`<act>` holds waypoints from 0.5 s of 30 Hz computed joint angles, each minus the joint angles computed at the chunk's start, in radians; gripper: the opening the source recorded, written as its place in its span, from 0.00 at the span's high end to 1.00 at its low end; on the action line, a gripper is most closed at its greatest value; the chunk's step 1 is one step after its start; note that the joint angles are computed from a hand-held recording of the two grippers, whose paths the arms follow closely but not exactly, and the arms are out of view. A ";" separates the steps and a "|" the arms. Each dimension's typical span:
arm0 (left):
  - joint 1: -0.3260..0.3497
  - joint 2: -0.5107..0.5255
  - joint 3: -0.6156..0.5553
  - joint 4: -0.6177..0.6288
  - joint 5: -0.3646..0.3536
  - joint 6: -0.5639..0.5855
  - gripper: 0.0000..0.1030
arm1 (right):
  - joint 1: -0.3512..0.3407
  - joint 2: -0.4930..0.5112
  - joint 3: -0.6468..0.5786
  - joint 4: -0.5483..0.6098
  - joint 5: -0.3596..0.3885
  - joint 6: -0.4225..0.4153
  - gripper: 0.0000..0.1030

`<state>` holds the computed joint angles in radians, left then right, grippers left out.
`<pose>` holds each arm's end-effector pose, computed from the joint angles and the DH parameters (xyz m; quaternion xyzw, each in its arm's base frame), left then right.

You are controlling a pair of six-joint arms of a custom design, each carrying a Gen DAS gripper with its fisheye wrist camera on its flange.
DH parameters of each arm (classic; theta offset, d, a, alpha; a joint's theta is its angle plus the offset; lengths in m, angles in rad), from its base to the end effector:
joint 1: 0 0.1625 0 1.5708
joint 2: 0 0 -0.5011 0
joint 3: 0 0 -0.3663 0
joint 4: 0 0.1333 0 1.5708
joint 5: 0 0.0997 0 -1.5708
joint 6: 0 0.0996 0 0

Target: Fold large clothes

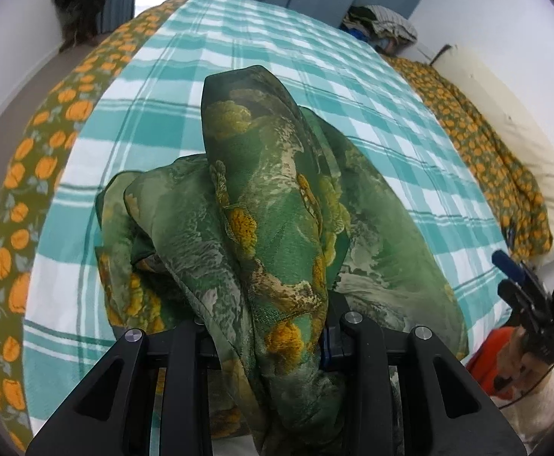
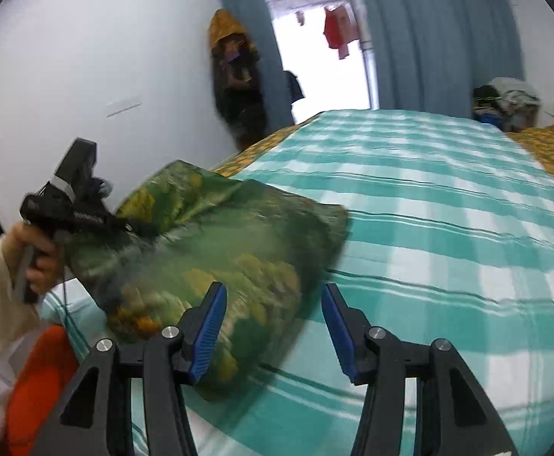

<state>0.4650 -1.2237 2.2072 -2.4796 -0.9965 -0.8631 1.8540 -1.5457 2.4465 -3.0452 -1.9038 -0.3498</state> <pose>-0.3330 -0.3767 0.2380 0.1265 0.9501 -0.2159 0.1864 0.2015 -0.3318 0.3514 0.2498 -0.9135 0.2735 0.1682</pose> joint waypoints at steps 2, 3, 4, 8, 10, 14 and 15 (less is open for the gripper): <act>0.009 -0.010 0.012 -0.017 -0.006 0.002 0.70 | 0.023 0.066 -0.016 -0.028 0.001 -0.013 0.48; 0.014 -0.021 0.020 -0.023 -0.010 0.005 0.69 | 0.025 0.087 -0.019 -0.040 0.010 -0.020 0.48; 0.018 -0.024 0.029 -0.035 -0.014 0.007 0.69 | 0.027 0.115 -0.021 -0.046 0.024 -0.029 0.48; 0.032 -0.027 0.056 -0.042 -0.013 -0.006 0.68 | 0.017 0.205 -0.007 -0.021 0.011 -0.063 0.49; 0.047 -0.024 0.078 -0.059 -0.032 -0.009 0.65 | -0.032 0.240 0.014 0.018 0.024 -0.029 0.49; 0.062 -0.016 0.133 -0.136 -0.034 -0.044 0.61 | -0.068 0.281 0.082 -0.117 0.030 -0.032 0.49; 0.065 -0.018 0.143 -0.159 -0.037 -0.050 0.60 | -0.063 0.289 0.083 -0.128 0.021 -0.025 0.49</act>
<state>0.5302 -1.2412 2.3506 -2.6383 -1.0339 -0.9131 1.7910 -1.2570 2.5293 -3.1728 -1.8826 -0.3745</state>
